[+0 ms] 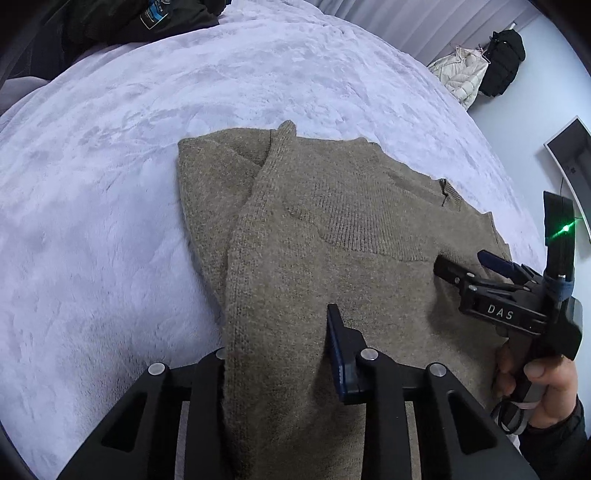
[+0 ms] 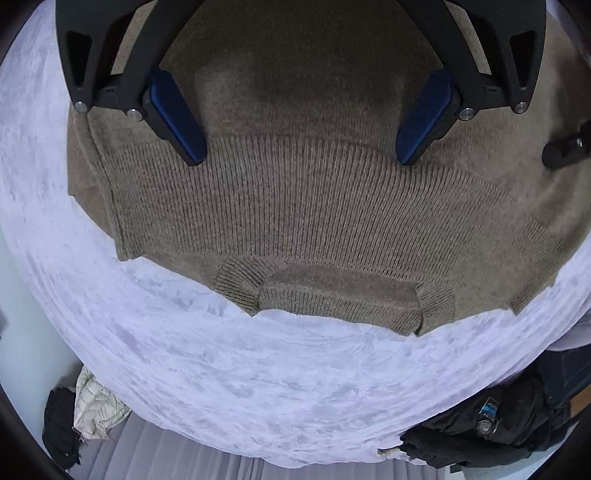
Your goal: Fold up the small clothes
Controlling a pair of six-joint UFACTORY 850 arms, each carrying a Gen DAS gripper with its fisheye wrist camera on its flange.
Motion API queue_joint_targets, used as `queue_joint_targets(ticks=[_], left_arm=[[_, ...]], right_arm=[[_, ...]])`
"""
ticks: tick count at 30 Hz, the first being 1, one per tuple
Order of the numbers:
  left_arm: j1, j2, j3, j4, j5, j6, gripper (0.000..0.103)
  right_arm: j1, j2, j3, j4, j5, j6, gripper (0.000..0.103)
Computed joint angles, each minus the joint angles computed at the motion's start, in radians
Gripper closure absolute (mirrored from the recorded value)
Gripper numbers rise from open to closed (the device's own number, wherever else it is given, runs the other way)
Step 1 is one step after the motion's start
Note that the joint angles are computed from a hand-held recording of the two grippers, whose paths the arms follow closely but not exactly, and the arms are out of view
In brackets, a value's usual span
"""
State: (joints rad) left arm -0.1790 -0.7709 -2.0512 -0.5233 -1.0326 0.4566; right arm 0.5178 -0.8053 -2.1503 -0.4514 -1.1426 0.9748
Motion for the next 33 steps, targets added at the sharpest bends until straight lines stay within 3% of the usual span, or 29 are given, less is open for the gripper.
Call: queue_joint_targets(ticks=[4, 7, 12, 15, 18, 33], left_arm=[[-0.013, 0.023, 0.024, 0.043, 0.03, -0.006, 0.076], [-0.021, 0.028, 0.025, 0.07, 0.037, -0.026, 0.076], [-0.04, 0.041, 0.022, 0.132, 0.043, -0.082, 0.078], [-0.055, 0.057, 0.027, 0.178, 0.053, -0.116, 0.078], [-0.076, 0.057, 0.008, 0.239, 0.041, -0.175, 0.078], [-0.24, 0.07, -0.1, 0.476, -0.035, -0.428, 0.079]], right_arm=[[0.005, -0.009, -0.026, 0.004, -0.037, 0.005, 0.001], [0.024, 0.058, 0.071, -0.034, 0.004, 0.083, 0.001], [0.039, 0.045, 0.066, -0.056, -0.027, 0.018, 0.001], [0.041, 0.11, 0.134, -0.079, 0.015, 0.083, 0.001], [0.053, 0.139, 0.166, -0.116, -0.021, 0.078, 0.001], [0.024, 0.506, 0.649, -0.187, 0.159, 0.245, 0.001]])
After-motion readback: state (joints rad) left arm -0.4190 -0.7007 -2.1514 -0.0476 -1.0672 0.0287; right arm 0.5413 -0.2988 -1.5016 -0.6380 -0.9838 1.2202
